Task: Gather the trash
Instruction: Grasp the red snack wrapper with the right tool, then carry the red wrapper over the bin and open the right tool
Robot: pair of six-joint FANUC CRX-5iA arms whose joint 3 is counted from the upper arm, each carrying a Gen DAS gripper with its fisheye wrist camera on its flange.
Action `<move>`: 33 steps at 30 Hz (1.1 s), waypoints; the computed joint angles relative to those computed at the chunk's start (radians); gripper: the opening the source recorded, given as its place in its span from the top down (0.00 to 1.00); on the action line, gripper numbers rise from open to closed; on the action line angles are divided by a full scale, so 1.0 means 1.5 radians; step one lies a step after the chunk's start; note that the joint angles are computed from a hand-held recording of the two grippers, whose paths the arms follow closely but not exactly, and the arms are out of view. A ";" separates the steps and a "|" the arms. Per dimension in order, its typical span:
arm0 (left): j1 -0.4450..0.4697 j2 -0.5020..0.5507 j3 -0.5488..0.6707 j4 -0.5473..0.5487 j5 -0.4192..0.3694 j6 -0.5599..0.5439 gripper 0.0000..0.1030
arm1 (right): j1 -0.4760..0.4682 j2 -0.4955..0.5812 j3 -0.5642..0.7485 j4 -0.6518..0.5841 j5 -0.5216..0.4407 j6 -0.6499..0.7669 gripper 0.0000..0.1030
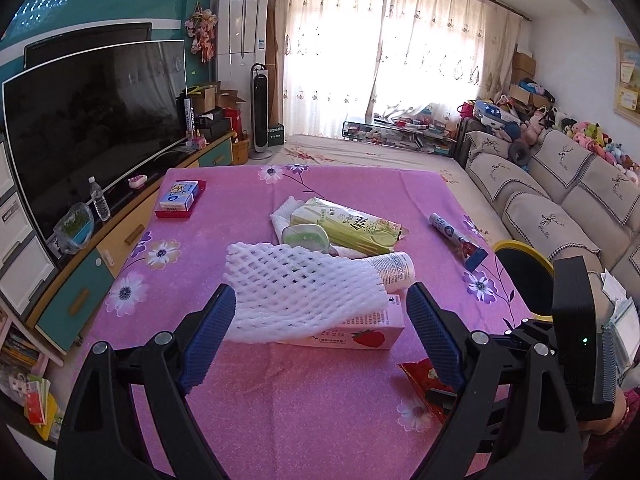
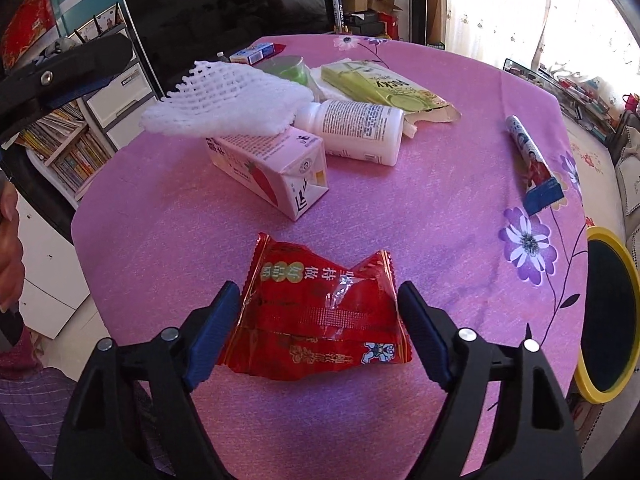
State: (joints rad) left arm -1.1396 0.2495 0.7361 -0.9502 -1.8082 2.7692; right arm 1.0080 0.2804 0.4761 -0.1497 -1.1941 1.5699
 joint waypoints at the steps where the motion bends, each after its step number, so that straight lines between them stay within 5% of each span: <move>1: 0.000 0.000 -0.001 0.001 0.001 0.001 0.16 | 0.001 0.003 0.001 -0.001 -0.002 -0.003 0.32; 6: 0.004 0.005 0.001 0.006 0.006 -0.001 0.16 | -0.006 0.005 0.004 -0.009 -0.010 -0.003 0.47; 8: 0.004 0.008 0.004 0.008 0.008 -0.003 0.16 | -0.010 0.004 0.006 -0.021 -0.015 0.001 0.67; 13: 0.005 0.011 0.005 0.008 0.011 -0.007 0.16 | -0.012 -0.009 -0.006 -0.020 -0.005 0.002 0.83; 24: 0.005 0.018 0.014 0.007 0.008 -0.012 0.16 | -0.042 -0.040 -0.023 -0.020 0.024 -0.006 0.84; 33: 0.011 0.030 0.029 0.014 0.011 -0.027 0.16 | -0.106 -0.074 -0.067 0.076 0.082 -0.097 0.83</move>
